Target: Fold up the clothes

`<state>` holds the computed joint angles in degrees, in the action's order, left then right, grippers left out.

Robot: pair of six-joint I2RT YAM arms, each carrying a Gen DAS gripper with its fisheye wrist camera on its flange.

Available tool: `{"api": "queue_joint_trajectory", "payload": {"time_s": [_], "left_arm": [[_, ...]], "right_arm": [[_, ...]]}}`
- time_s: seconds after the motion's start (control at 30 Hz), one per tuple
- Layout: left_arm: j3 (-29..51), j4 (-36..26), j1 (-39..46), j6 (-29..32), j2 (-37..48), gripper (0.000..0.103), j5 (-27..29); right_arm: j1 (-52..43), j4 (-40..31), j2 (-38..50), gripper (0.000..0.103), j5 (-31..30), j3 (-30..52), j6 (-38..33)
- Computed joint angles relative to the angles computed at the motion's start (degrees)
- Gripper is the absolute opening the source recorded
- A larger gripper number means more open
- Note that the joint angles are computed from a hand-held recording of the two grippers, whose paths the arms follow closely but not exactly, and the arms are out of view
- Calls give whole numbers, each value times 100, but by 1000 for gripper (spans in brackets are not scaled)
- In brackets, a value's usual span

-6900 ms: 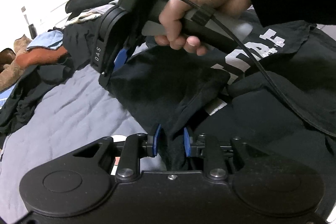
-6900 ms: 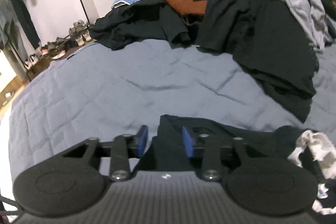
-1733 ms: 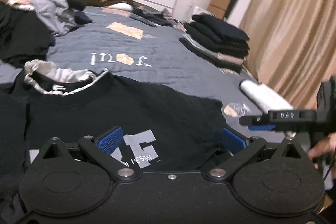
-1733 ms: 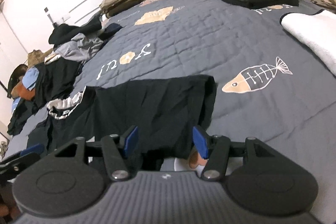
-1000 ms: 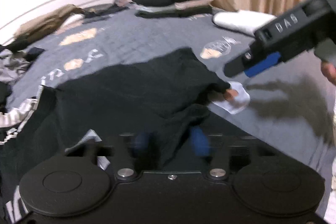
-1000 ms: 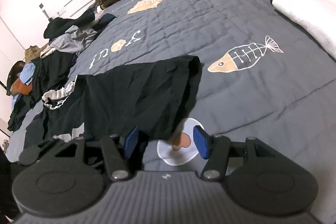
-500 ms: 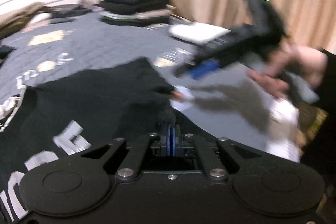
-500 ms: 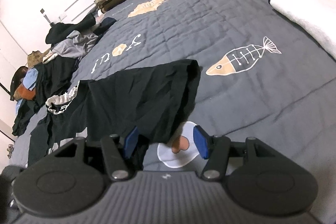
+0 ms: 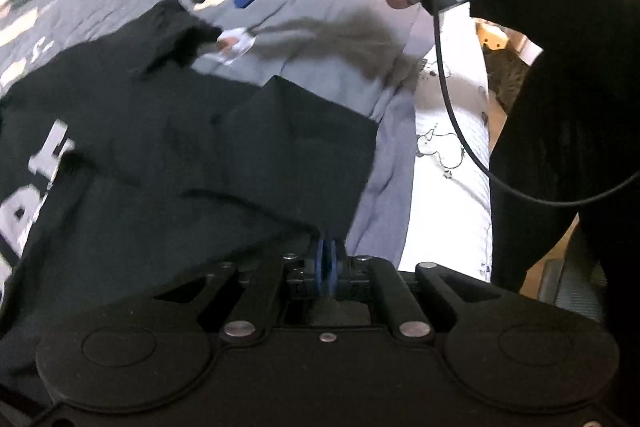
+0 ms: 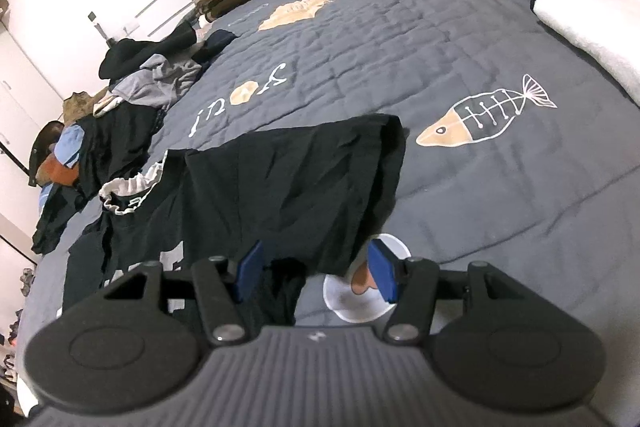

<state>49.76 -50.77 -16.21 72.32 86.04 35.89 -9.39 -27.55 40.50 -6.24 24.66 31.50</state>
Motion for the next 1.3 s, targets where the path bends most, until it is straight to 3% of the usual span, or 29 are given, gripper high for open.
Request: {"api": "queue_joint_trajectory", "payload": {"time_s": [0.07, 0.1, 0.13, 0.17, 0.2, 0.27, 0.3, 0.37, 0.43, 0.53, 0.6, 0.7, 0.83, 0.97, 1.1, 1.3], "left_arm": [[167, -159, 287, 23, -26, 31, 324], [215, -125, 491, -65, -47, 51, 669], [241, -20, 690, -229, -63, 65, 1066], [256, 131, 869, -453, -84, 67, 1459], [222, 417, 974, -847, -125, 68, 1782], [-65, 1521, 1007, -2164, -351, 83, 2175], [-340, 2359, 942, -3061, -555, 98, 2181], [-722, 3718, 814, -4319, -739, 100, 2139], [-940, 4588, 631, -5219, -744, 100, 1939], [-1004, 5224, 390, -5922, -598, 100, 1585], [-1005, 5462, 293, -6239, -506, 100, 1378], [-951, 5668, 182, -6612, -366, 100, 1127], [-869, 5628, 356, -6679, -314, 100, 1094], [-836, 5692, 422, -6893, -291, 100, 1083], [-757, 5623, 369, -6996, -265, 100, 1029], [-694, 5445, 339, -6870, -227, 100, 976]], "right_arm": [[-1, 40, 55, 57, -16, -23, 136], [-6, 44, 34, 57, -45, -31, 181], [-12, 46, 8, 57, -76, -39, 222], [0, 38, -41, 57, -82, -48, 276], [18, 57, -105, 57, -104, -67, 353], [47, 128, -154, 57, -186, -101, 512], [73, 181, -145, 57, -235, -124, 626], [140, 327, -25, 57, -351, -163, 827], [179, 510, 77, 57, -480, -228, 1067], [182, 860, 177, 57, -687, -384, 1526], [293, 1015, 271, 57, -488, -459, 1754], [141, 1362, 350, 57, -515, -737, 2321], [-28, 1876, 486, 57, -518, -1119, 2982], [244, 2341, 828, 57, 184, -1130, 3046], [139, 2932, 1406, 57, 85, -1078, 3132], [358, 3143, 1645, 56, 334, -1037, 2968]]}}
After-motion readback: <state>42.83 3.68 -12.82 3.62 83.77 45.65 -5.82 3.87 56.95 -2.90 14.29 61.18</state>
